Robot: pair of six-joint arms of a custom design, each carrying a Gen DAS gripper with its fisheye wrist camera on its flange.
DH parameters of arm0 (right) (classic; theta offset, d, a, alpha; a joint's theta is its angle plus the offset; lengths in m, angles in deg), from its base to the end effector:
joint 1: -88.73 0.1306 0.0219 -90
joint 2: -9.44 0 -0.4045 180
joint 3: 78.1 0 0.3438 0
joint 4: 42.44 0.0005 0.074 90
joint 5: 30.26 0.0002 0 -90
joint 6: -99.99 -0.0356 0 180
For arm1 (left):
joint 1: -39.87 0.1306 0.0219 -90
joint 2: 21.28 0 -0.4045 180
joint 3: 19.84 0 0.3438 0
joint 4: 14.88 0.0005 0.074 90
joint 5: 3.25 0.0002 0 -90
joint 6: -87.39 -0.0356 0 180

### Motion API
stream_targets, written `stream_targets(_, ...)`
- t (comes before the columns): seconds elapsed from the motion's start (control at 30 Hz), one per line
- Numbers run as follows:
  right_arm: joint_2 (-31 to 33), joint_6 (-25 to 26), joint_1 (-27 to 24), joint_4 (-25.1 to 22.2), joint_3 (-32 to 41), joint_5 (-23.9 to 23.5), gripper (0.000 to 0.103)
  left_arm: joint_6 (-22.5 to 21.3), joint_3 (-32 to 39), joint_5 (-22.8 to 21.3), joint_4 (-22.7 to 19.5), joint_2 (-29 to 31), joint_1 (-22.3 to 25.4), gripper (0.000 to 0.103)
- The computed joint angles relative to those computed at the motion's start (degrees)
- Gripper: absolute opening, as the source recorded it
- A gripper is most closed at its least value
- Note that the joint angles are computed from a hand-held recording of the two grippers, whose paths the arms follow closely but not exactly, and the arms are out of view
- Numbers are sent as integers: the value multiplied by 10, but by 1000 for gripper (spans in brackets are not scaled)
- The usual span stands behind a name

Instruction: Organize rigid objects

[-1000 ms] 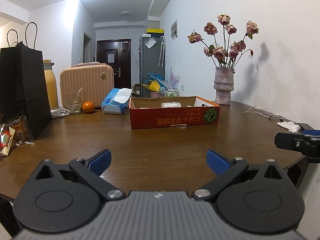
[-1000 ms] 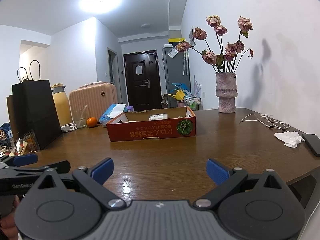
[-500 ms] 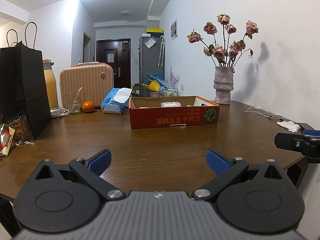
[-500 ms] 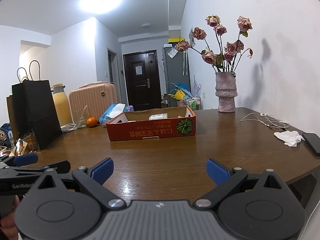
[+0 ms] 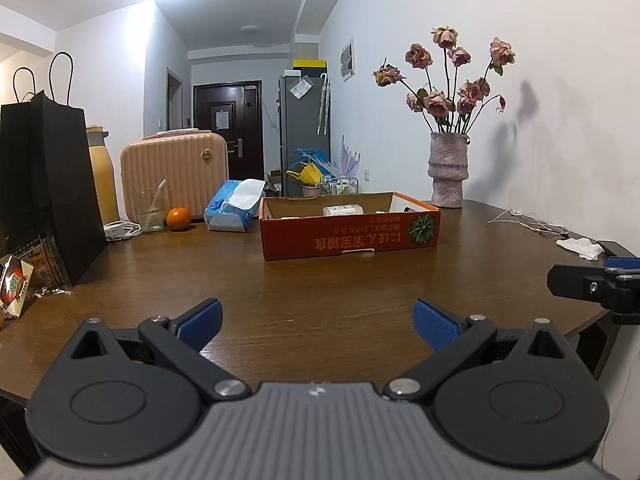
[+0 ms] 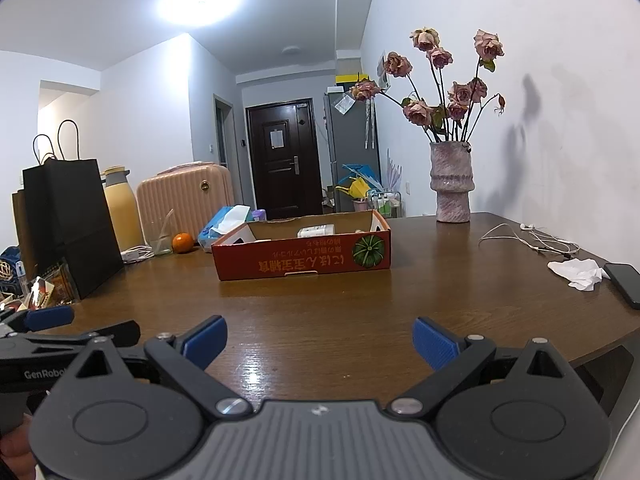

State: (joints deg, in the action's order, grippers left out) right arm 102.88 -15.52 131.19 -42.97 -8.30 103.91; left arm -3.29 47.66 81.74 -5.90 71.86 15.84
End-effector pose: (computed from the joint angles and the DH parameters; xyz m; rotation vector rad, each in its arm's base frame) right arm 0.3504 0.2864 0.3556 0.2032 1.8581 0.0459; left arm 0.4201 -0.1845 0.3542 0.3396 1.8341 -0.2010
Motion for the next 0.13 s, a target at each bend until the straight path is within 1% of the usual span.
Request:
stream_targets(0.07, 0, -1, 0, 0, 0, -1, 99, 3, -7, 12, 14, -3, 3, 103)
stream_targets(0.13, 1, -1, 0, 0, -1, -1, 99, 1, -8, 18, 14, -4, 4, 103)
